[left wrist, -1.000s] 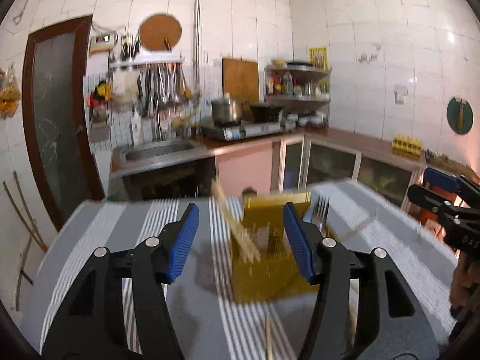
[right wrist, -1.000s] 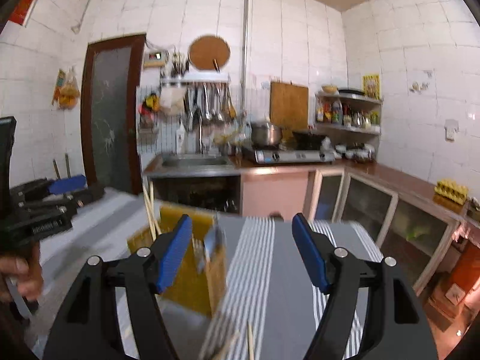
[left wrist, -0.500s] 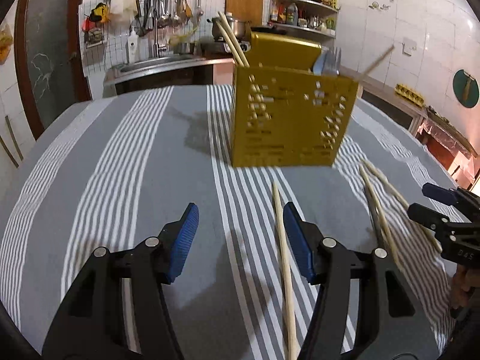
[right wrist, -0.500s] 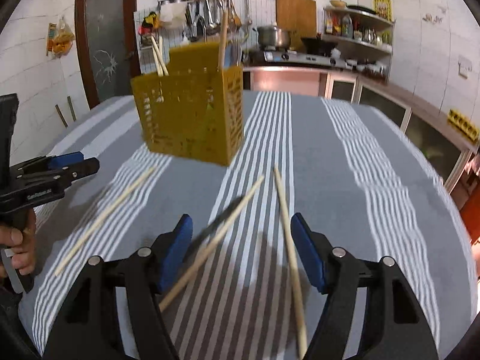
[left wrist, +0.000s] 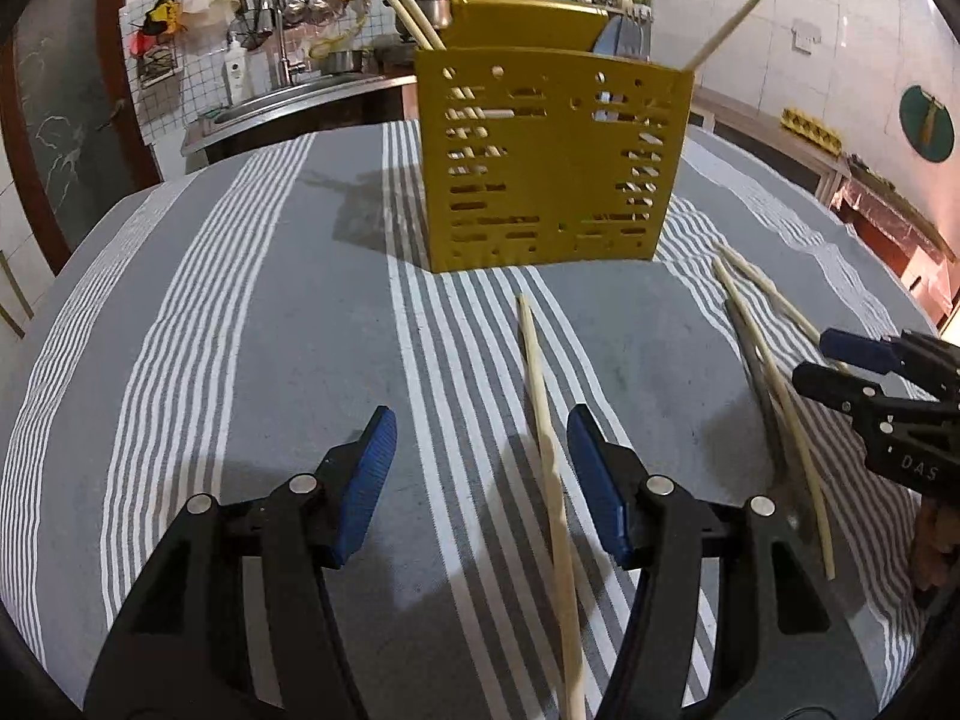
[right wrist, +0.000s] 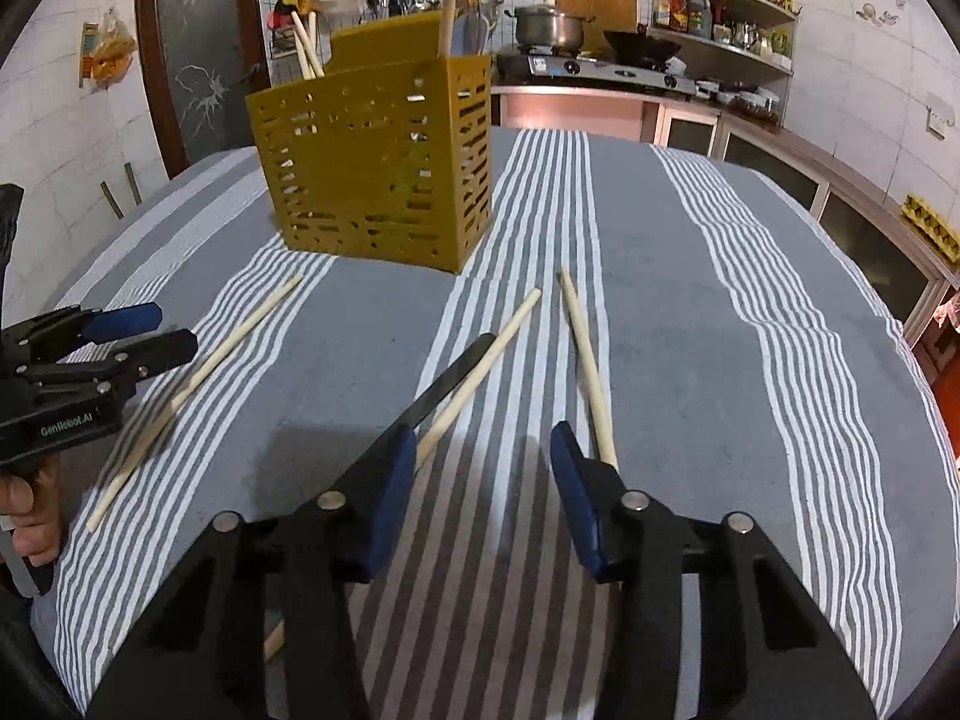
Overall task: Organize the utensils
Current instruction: 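Close the left tool on a wooden chopstick while the right tool grasps another chopstick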
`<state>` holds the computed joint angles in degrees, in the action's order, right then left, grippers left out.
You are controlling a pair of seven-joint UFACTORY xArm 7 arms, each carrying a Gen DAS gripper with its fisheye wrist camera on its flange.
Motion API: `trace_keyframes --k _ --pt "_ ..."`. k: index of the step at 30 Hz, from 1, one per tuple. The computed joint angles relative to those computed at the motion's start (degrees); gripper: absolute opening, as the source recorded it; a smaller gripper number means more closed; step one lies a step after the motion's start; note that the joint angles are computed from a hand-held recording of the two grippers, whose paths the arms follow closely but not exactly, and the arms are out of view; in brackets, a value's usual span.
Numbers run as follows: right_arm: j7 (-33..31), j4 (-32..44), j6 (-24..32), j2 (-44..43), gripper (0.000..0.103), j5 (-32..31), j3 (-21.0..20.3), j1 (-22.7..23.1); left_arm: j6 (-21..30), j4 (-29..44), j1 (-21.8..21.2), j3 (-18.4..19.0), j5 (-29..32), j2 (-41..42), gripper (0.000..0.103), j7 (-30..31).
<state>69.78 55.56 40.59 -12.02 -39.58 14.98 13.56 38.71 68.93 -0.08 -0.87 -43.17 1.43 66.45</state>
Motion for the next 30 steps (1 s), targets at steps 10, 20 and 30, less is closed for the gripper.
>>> trace_keyframes --k 10,20,30 --pt "-7.47 5.82 2.42 6.48 0.044 3.81 -2.88 1.0 0.32 2.41 -0.8 -1.28 6.29 3.27 0.058 -4.27" --pt "-10.88 11.41 -0.02 12.24 0.016 6.82 -6.35 1.86 0.99 8.66 -1.25 -3.34 12.06 8.75 0.058 -9.71" --pt "-13.3 14.1 0.17 14.54 0.014 8.57 -8.08 2.52 1.59 10.88 -0.28 -4.56 12.65 10.14 0.007 -11.06"
